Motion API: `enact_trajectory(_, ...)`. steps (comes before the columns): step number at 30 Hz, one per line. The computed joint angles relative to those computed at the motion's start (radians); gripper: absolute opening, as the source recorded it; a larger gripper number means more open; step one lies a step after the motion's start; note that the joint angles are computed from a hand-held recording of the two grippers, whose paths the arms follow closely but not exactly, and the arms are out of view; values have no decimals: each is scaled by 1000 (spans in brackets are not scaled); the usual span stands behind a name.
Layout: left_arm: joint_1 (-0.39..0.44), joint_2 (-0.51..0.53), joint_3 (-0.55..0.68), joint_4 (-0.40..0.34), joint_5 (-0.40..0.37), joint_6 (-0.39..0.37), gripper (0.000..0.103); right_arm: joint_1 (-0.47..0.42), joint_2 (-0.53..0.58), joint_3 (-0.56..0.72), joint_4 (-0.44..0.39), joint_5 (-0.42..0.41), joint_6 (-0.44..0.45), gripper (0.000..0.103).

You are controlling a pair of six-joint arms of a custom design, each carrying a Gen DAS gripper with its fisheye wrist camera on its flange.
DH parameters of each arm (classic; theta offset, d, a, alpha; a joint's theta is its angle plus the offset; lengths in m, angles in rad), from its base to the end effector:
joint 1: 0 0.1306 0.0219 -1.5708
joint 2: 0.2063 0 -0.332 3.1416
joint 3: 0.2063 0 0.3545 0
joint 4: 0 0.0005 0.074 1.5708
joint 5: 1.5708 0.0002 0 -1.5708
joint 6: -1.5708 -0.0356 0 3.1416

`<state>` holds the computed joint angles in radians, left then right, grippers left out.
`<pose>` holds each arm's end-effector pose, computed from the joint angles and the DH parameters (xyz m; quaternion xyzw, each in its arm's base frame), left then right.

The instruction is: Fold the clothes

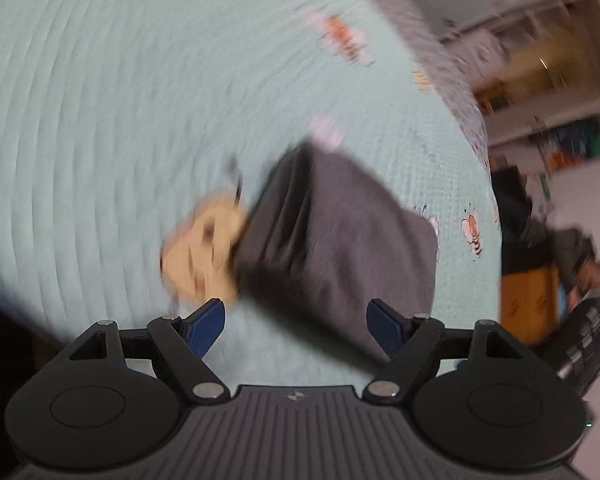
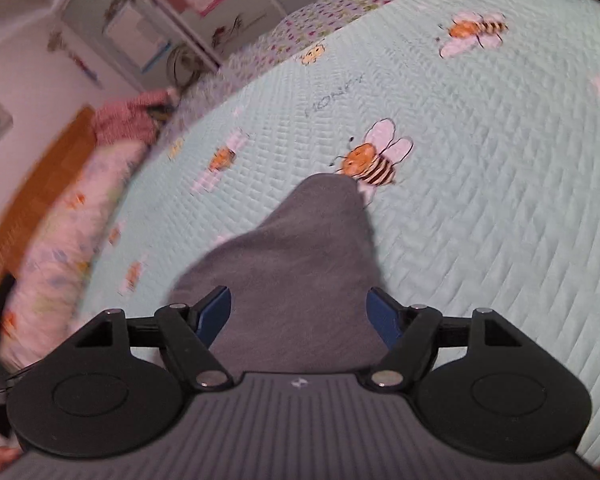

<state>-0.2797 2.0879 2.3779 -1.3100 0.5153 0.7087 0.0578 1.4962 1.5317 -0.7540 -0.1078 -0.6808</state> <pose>0.6064 -0.1930 0.3913 -0.1304 0.9240 -0.3406 0.1152 0.5010 0.0323 0.4001 0.2575 0.8723 0.1947 0.3672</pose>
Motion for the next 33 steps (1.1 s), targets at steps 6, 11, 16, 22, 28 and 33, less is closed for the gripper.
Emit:
enact_trajectory(6, -67, 9, -12, -3, 51, 89, 80, -56, 59, 50, -8, -158, 41, 76)
enact_trajectory(11, -96, 30, 9, 74, 16, 179, 81, -54, 109, 116, -63, -222, 163, 76)
enact_trajectory(16, -112, 41, 10, 83, -20, 227, 81, -84, 140, 159, -81, -288, 205, 76)
enact_trajectory(22, -118, 53, 25, 87, -46, 223, 81, -107, 148, 177, -60, -348, 247, 76)
enact_trajectory(28, -128, 39, -13, 134, -75, 229, 81, -104, 172, 230, -117, -381, 407, 77)
enact_trajectory(33, -145, 35, -48, 207, -90, 289, 81, -84, 226, 329, -207, -330, 681, 77)
